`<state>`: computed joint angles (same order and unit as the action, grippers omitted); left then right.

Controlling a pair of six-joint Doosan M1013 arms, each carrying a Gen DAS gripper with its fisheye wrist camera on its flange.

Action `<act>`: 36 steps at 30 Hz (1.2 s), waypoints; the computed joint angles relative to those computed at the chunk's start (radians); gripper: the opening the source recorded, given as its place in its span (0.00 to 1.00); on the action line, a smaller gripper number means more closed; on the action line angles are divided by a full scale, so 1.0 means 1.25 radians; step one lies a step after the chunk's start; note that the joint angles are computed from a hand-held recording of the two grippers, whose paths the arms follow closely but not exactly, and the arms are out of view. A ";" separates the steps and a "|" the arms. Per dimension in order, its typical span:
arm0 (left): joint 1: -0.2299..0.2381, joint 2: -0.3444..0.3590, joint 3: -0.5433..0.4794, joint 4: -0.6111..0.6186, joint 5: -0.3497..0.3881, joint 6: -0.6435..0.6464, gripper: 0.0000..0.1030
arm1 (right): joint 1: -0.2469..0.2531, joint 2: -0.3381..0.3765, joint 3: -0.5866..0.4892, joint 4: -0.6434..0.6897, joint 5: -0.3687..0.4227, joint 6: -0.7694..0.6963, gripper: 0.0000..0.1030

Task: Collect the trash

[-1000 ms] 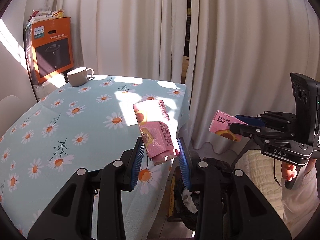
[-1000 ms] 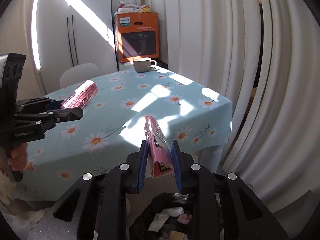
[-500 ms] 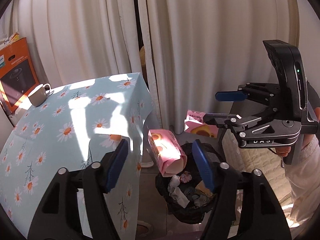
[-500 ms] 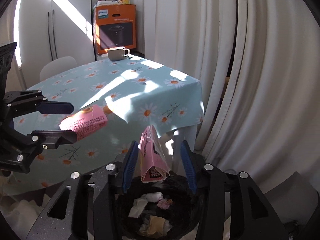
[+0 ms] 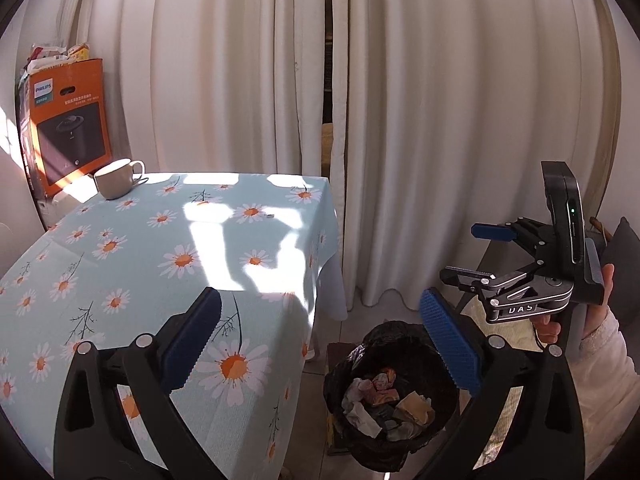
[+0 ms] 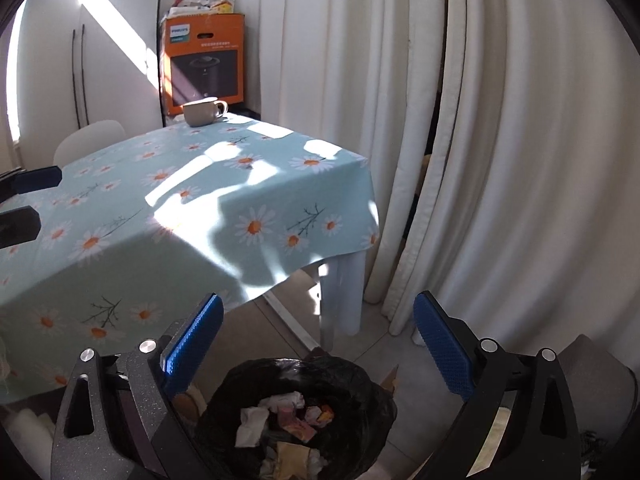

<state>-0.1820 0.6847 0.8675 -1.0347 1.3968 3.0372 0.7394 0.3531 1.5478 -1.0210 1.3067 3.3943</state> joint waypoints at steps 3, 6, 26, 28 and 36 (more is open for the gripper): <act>0.014 0.007 -0.011 -0.025 -0.024 0.001 0.94 | -0.011 0.004 -0.006 -0.031 -0.054 0.005 0.91; 0.025 0.016 -0.024 -0.035 -0.056 -0.024 0.94 | -0.027 0.009 -0.015 -0.071 -0.120 0.014 0.92; 0.115 0.064 -0.117 0.046 -0.388 -0.239 0.94 | -0.112 0.138 -0.263 -0.299 -0.543 -0.102 0.93; 0.120 0.058 -0.105 0.072 -0.444 -0.262 0.94 | -0.118 0.164 -0.310 -0.246 -0.588 -0.169 0.93; 0.146 0.074 -0.123 0.132 -0.494 -0.313 0.94 | -0.137 0.290 -0.532 0.161 -0.702 -0.642 0.93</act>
